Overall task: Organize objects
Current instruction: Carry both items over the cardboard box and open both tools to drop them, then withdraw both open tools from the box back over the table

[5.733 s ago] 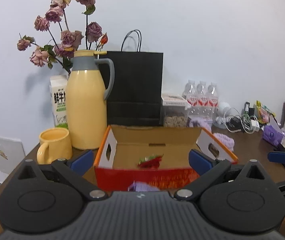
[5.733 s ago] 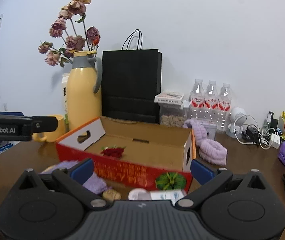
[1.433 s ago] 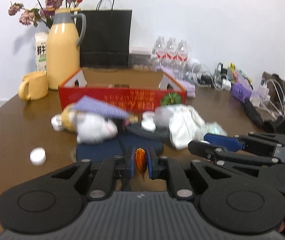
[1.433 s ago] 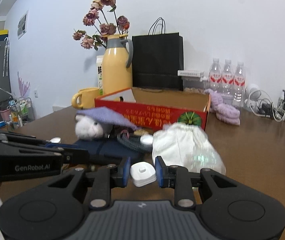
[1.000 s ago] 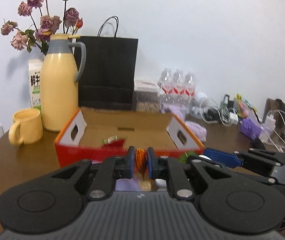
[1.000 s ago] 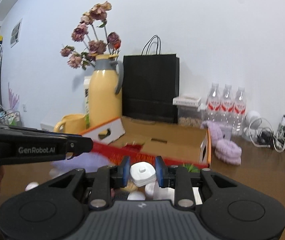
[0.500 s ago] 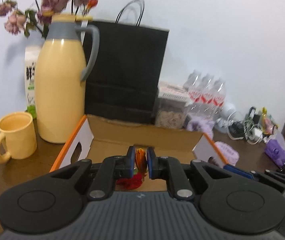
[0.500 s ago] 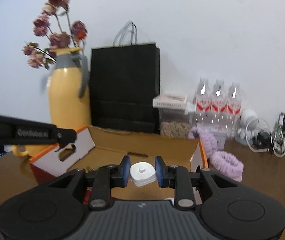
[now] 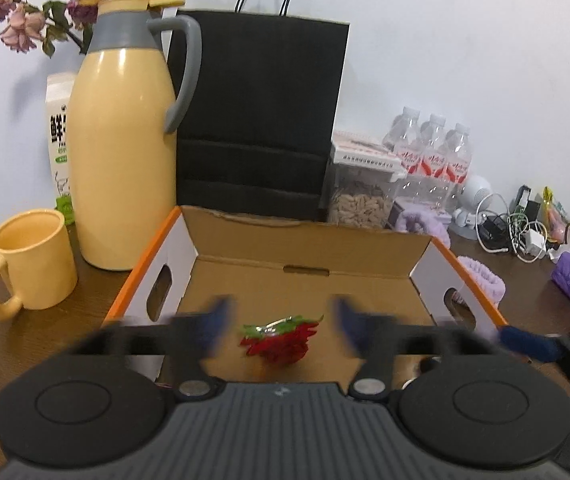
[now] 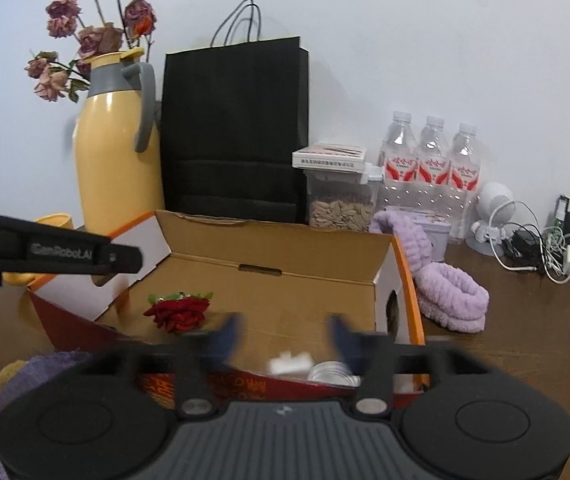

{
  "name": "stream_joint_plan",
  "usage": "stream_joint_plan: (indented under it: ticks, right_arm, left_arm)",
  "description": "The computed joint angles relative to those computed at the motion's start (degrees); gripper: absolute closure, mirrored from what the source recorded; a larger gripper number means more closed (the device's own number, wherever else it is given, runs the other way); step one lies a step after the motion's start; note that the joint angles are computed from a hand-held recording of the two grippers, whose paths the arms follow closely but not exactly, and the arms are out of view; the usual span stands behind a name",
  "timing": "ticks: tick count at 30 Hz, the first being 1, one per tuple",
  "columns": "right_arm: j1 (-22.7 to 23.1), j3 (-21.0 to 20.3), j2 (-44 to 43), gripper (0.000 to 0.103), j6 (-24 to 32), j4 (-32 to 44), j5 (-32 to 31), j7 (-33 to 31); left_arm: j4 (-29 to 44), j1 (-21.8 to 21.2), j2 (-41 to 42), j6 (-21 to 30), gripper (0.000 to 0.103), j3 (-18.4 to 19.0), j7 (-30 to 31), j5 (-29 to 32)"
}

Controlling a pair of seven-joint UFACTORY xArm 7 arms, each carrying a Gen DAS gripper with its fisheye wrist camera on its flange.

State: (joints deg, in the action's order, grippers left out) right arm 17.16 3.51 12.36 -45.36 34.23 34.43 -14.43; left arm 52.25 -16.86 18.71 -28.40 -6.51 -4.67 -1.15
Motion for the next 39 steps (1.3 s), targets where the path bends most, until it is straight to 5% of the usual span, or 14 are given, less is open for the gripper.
stream_joint_plan:
  ticks: [1, 7, 21, 39]
  right_arm:
    - [-0.07, 0.06, 0.16, 0.0, -0.97, -0.31, -0.51, 0.51]
    - [0.21, 0.12, -0.31, 0.0, -0.3, -0.36, 0.45, -0.23]
    - [0.62, 0.9, -2.44, 0.0, -2.43, -2.06, 1.44, -1.0]
    - [3.46, 6.87, -13.79, 0.0, -6.58, -13.42, 8.94, -3.35]
  left_arm:
    - [-0.3, -2.52, 0.24, -2.09, 0.0, 1.67, 2.14, -3.37]
    - [-0.22, -4.21, 0.2, -2.73, 0.0, 2.05, 5.69, -7.68]
    - [-2.63, -3.4, -1.88, -5.12, 0.0, 0.77, 5.99, -7.12]
    - [-18.41, -1.04, -15.91, -10.57, 0.0, -0.93, 5.68, -6.62]
